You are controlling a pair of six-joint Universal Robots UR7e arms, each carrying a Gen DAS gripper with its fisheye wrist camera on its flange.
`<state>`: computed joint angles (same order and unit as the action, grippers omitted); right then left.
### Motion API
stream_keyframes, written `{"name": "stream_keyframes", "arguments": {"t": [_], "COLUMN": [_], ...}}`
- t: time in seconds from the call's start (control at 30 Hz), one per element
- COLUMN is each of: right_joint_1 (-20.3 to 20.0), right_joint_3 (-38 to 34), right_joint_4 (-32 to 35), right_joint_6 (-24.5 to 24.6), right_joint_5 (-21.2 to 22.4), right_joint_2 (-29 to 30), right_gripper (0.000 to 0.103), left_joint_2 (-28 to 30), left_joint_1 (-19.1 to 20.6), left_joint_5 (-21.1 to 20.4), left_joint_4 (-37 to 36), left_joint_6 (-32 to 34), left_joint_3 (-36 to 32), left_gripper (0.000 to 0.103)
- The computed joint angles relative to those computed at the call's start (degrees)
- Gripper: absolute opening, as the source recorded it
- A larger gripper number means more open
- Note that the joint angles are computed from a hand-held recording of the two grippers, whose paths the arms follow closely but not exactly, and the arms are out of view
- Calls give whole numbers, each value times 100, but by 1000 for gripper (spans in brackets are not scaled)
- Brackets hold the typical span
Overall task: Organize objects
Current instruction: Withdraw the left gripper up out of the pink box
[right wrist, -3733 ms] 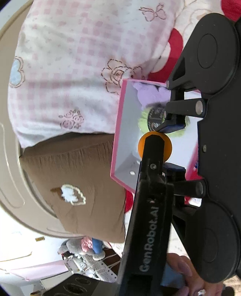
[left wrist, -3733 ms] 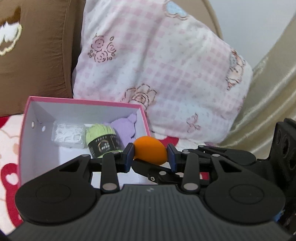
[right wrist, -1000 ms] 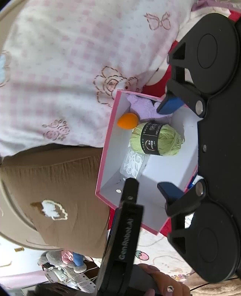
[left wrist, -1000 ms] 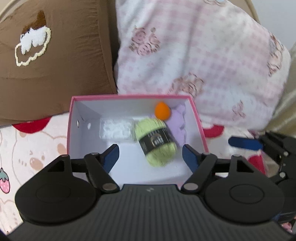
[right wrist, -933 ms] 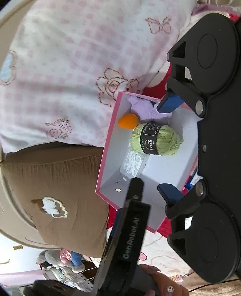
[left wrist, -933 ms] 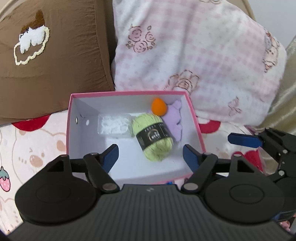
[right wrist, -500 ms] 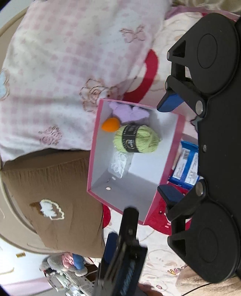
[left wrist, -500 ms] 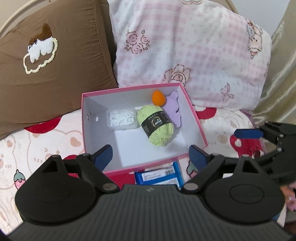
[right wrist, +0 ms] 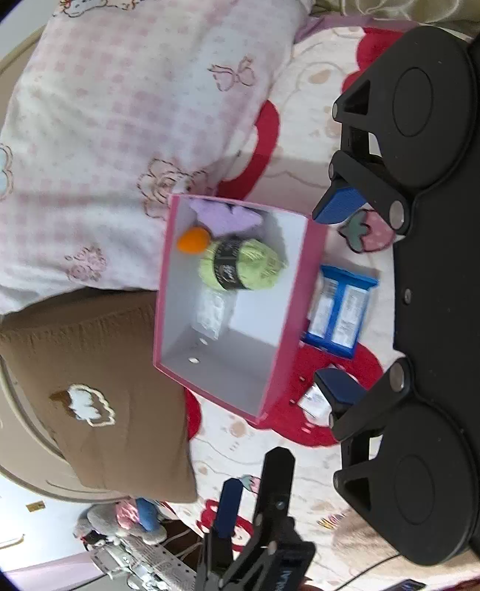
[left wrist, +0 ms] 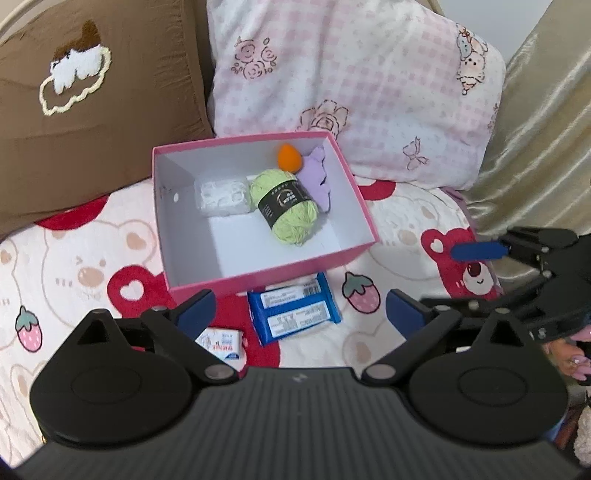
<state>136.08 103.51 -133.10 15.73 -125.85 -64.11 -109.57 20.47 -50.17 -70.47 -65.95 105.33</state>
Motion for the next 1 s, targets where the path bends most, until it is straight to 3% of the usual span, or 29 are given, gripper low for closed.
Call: {"name": "stream_keyframes", "arguments": {"t": [0.17,0.43,0.8,1.0], "right_joint_1": [-25,91,276,221], "right_joint_3": [27,201,1126,1378], "right_joint_4": [243,80,-1555,-2555], "right_joint_6": [96,68,-455,-898], "right_joint_5": [686,996,779,924], "right_joint_2": [-120,-109,86,575], "right_gripper": [88,88,88,87], "left_joint_2": [-106,-421,-1093,-1307], "left_joint_1": [-129,-315,-545,-31], "left_joint_5": [-96,-345,-182,-312], "left_joint_4": [281,371,519,-258], "left_joint_6": [-142,-187,13,709], "left_joint_3": [-17,211,1012,1431], "left_gripper": [102,102,102,102]}}
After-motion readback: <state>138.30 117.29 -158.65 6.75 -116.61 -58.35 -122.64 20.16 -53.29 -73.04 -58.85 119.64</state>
